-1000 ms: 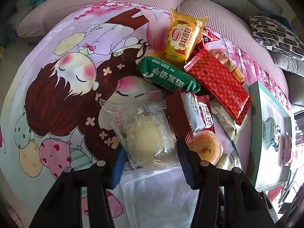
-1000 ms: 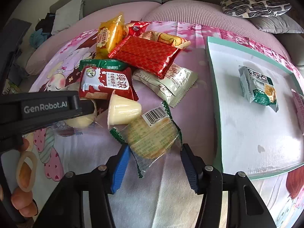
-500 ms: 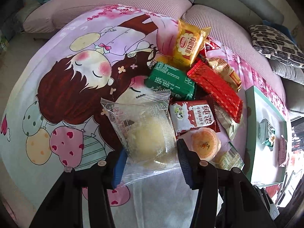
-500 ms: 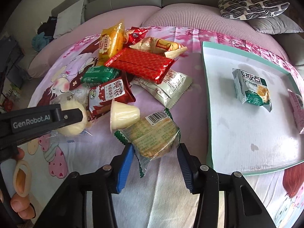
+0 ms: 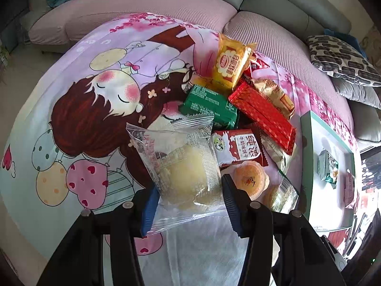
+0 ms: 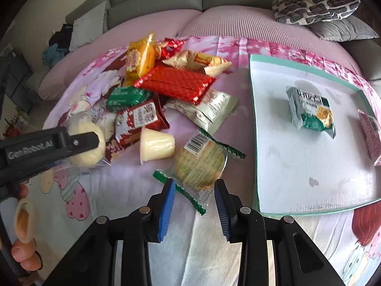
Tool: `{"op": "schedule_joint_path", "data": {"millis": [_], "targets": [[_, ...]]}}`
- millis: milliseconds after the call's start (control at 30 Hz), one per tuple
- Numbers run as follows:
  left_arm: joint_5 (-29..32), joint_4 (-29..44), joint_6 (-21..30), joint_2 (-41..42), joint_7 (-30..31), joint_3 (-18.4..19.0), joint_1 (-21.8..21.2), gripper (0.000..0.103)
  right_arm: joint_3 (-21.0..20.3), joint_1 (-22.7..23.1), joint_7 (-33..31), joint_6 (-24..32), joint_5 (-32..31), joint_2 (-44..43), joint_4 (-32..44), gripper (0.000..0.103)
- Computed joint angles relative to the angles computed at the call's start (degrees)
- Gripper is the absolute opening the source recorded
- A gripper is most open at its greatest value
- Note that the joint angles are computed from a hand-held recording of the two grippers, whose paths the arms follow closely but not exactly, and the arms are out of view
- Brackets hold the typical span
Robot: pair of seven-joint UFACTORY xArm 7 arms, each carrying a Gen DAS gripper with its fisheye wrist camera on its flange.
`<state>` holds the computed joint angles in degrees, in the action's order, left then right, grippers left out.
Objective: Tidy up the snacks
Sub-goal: 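Grasp the round biscuit pack with the right tool while the left tool grasps the bread bun, then carry biscuit pack and bread bun into the tray and open both tools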
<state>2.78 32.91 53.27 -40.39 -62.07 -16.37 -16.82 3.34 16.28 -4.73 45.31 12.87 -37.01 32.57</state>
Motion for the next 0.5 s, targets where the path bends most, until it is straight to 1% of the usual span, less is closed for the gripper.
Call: {"op": "schedule_joint_path", "data": {"millis": [100,167,267,333,367,500], "targets": [[-0.7,-0.2,-0.2,0.6,0.6,0.3,-0.7,0.053,0.1,-0.2,0.1,0.4,-0.4,0.5,0.2,0.037],[-1.4,-0.4,-0.9,1.3,1.2,0.7,-1.1,0.053,0.7,-0.5,0.0,-1.0,-1.4,-0.2,-0.1,0.037],[-1.4,-0.3,-0.9,1.4,1.2,0.6,-1.0,0.053,-0.1,-0.2,-0.2,-2.9,-0.7,0.0,0.1,0.038],[-1.1,-0.2,-0.8,1.0,1.0,0.5,-0.8,0.053,-0.5,-0.3,0.3,-4.2,0.0,1.4,0.7,0.046],[-1.0,-0.3,-0.8,0.9,1.0,0.5,-0.7,0.053,-0.4,-0.6,1.3,-4.7,0.3,2.3,1.0,0.055],[-1.4,-0.7,-1.2,0.6,1.5,0.9,-0.9,0.053,0.7,-1.7,4.8,-6.4,0.0,4.9,1.8,0.056]]}}
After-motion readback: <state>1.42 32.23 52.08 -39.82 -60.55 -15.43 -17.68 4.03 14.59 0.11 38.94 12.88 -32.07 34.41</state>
